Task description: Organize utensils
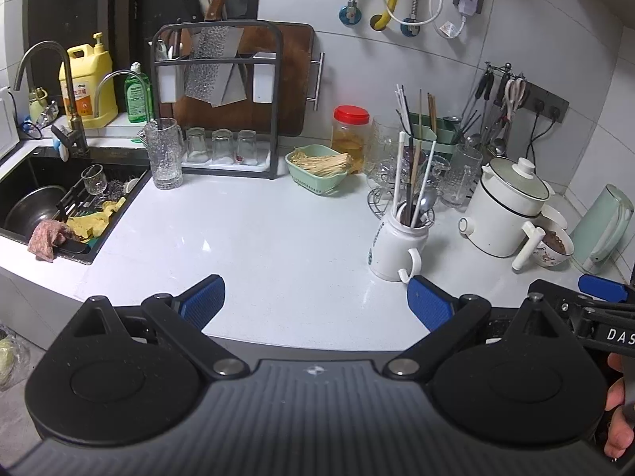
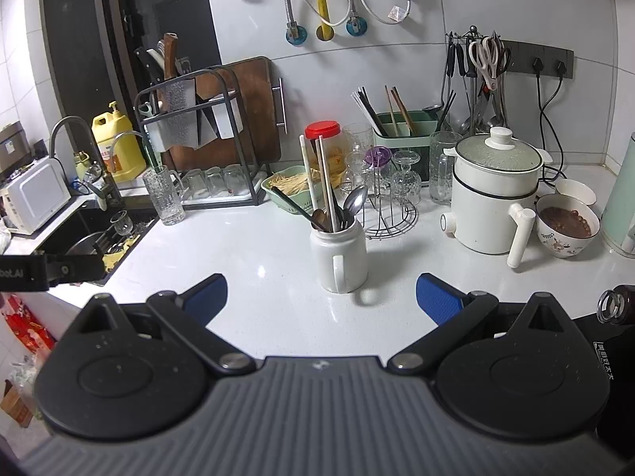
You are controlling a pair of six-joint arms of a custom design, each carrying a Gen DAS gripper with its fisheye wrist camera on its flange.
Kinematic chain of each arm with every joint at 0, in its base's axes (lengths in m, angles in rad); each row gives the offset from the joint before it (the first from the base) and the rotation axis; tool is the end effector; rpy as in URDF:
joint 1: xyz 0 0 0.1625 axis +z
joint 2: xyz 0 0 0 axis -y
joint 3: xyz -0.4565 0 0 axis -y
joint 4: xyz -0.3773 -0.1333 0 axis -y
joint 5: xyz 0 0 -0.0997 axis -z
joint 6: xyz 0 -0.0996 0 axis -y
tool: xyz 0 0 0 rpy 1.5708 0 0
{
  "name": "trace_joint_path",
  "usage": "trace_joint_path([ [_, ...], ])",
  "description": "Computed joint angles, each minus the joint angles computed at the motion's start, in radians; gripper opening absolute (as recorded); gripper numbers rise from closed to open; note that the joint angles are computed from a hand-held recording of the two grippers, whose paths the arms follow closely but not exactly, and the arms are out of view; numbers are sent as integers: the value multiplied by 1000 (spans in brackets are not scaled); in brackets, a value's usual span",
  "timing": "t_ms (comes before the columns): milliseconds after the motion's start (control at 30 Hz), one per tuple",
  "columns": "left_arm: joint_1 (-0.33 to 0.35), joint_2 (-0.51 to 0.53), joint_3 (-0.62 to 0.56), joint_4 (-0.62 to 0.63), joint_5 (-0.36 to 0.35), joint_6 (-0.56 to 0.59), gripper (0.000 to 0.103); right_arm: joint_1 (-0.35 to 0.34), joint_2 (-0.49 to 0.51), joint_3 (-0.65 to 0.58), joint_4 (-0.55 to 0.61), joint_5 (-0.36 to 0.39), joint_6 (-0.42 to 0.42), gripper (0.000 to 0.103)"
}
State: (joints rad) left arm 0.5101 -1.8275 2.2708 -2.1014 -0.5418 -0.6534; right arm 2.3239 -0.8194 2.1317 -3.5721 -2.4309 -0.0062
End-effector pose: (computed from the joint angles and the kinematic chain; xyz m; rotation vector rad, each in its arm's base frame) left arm -0.1801 -0.3513 0.3997 0.4125 2.2802 -1.0561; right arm 0.4022 -0.3445 0.1446 0.5063 -2.3016 1.1660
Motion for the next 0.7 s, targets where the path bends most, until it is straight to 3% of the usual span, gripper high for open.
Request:
trace_joint_path([
  [367, -9, -19, 10, 12, 14, 2, 100, -3, 29, -16, -41, -1, -26, 103],
  [700, -2, -29, 28, -58, 7, 36, 100, -2, 48, -17, -98, -16, -55, 103],
])
